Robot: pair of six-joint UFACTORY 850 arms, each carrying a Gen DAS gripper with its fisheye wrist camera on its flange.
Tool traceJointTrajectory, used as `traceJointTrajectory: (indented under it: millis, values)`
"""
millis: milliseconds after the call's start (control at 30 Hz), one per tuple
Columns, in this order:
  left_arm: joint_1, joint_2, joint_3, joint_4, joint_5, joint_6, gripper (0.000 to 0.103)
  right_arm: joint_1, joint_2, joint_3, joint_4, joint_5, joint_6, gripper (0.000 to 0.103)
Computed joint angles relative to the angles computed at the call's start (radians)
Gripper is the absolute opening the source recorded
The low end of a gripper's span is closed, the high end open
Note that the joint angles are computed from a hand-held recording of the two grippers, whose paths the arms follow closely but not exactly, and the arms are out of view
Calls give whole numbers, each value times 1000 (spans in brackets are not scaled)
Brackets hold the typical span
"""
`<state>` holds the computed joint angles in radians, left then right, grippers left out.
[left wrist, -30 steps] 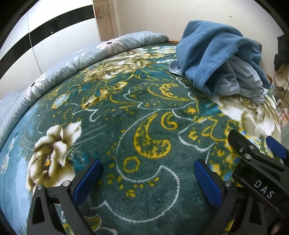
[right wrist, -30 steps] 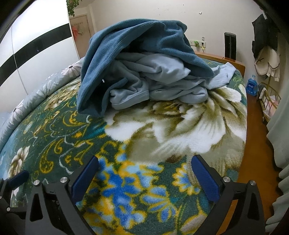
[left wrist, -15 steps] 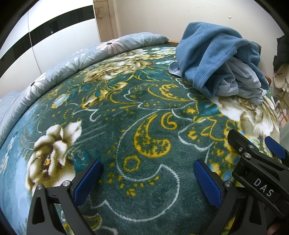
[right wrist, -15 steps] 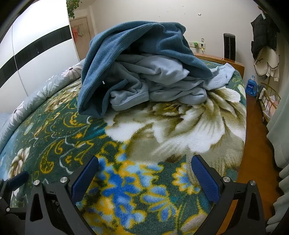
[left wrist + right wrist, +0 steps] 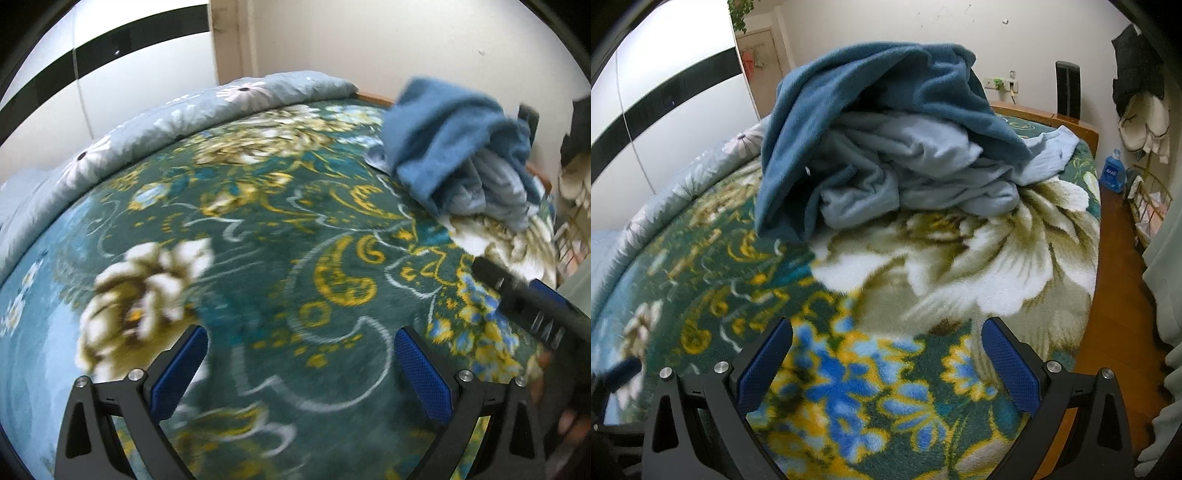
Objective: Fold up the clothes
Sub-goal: 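Grasp the dark blue fleece from the pile with the right gripper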
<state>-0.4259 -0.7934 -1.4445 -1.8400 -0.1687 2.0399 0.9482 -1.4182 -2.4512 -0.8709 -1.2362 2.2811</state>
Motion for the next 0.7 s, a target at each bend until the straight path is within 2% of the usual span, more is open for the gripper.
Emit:
traceJointTrajectory:
  millis: [67,233,300,333,367,433,500,533,600,633,667,700]
  values:
    - [29,36,33,-91,-20,92,102,0,85,137,-83,69,107,103]
    - [121,115,118,-367,-77,395,102,-23,216,321,-299,156,268,103]
    - [162,134,138,-381,-89,401,102,-58,282,420,-378,297,356,103]
    - [183,143,146,-383,-94,399,102,-70,290,424,-381,328,354,103]
    - [203,150,154,-366,-98,376,102,-80,293,419,-379,347,341,103]
    - [242,162,165,-335,-104,332,102,-85,272,368,-369,306,271,103]
    - [276,174,179,-330,-113,320,102,-99,274,367,-393,322,284,102]
    - [287,181,189,-339,-116,331,102,-104,273,366,-392,321,303,97]
    - [314,190,204,-375,-129,369,102,-119,264,349,-331,302,309,79]
    - [327,195,211,-391,-136,386,102,-127,285,389,-338,336,357,60]
    - [337,197,218,-434,-147,425,102,-135,305,428,-348,371,407,35]
    - [348,199,225,-474,-159,462,102,-142,323,462,-357,400,451,28]
